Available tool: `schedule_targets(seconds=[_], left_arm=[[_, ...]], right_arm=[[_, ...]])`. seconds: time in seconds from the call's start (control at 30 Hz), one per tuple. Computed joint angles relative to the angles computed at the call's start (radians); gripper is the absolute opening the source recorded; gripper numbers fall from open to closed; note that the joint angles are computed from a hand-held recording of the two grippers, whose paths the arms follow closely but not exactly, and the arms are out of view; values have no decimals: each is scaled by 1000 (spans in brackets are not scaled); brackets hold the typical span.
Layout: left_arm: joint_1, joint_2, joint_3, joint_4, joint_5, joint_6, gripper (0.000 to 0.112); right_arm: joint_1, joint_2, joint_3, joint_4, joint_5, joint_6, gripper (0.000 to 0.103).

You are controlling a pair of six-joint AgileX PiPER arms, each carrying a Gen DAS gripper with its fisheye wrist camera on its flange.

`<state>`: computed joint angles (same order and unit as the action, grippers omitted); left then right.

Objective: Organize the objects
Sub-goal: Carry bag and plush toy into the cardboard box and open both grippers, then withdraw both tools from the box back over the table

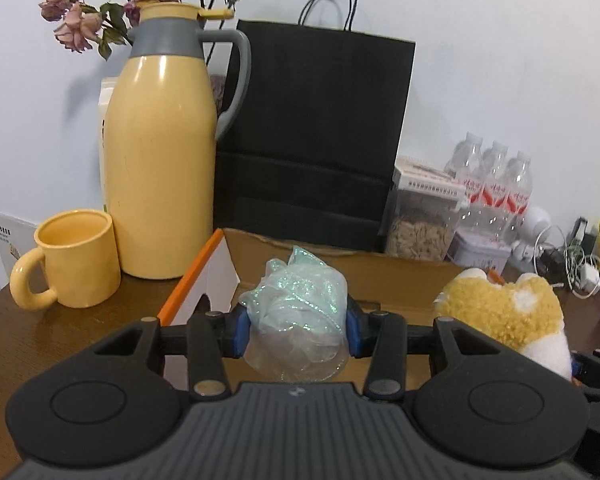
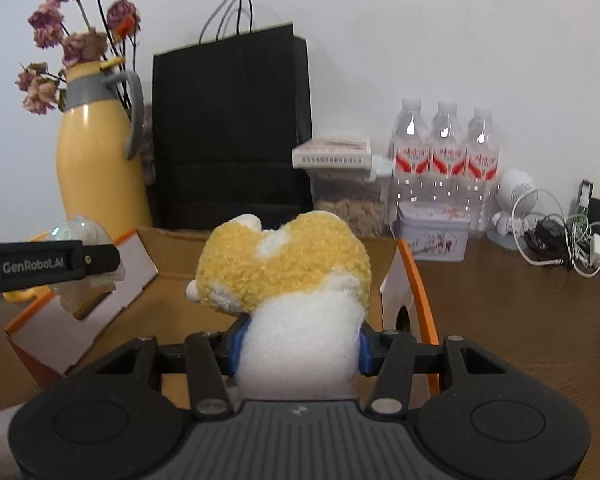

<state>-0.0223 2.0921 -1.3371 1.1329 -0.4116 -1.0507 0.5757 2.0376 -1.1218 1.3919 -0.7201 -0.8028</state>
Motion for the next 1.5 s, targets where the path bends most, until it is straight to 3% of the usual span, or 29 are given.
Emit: schedule_targets(seconds=[0.13,0.2,0.23,0.3,0.33,0.37,0.4,0.7,1.2,1.5], left_arm=[[-5,-1,-2,14,14,-5,55],[-7,-4,0,14,21,-4,68],[-4,-4,1,20,15,-8,80],[-4,-7,5,2,13,6,98],[-4,-8,10,-22,8,30,103],[-5,-10,13,-34,7,44,103],[-7,-12,13,-24,12,33,103],[-3,-25,21,-32,16,24,103],[110,-226,229,-41,-169,65,103],[241,-362,376,76,-271,60,103]], right_arm=[[-3,4,-12,27,9,-35,50],[-3,3,-16,50,16,-51,53],[-4,5,-21,65,19,-65,56],[-1,13,-37,113,8,-112,71],[2,16,-44,134,-1,-130,88],[2,19,-50,150,-7,-143,101],[2,21,-53,156,-8,-147,103],[6,8,-47,168,1,-156,103],[125,-135,52,132,-119,-161,103],[276,-219,135,195,-237,-161,103]])
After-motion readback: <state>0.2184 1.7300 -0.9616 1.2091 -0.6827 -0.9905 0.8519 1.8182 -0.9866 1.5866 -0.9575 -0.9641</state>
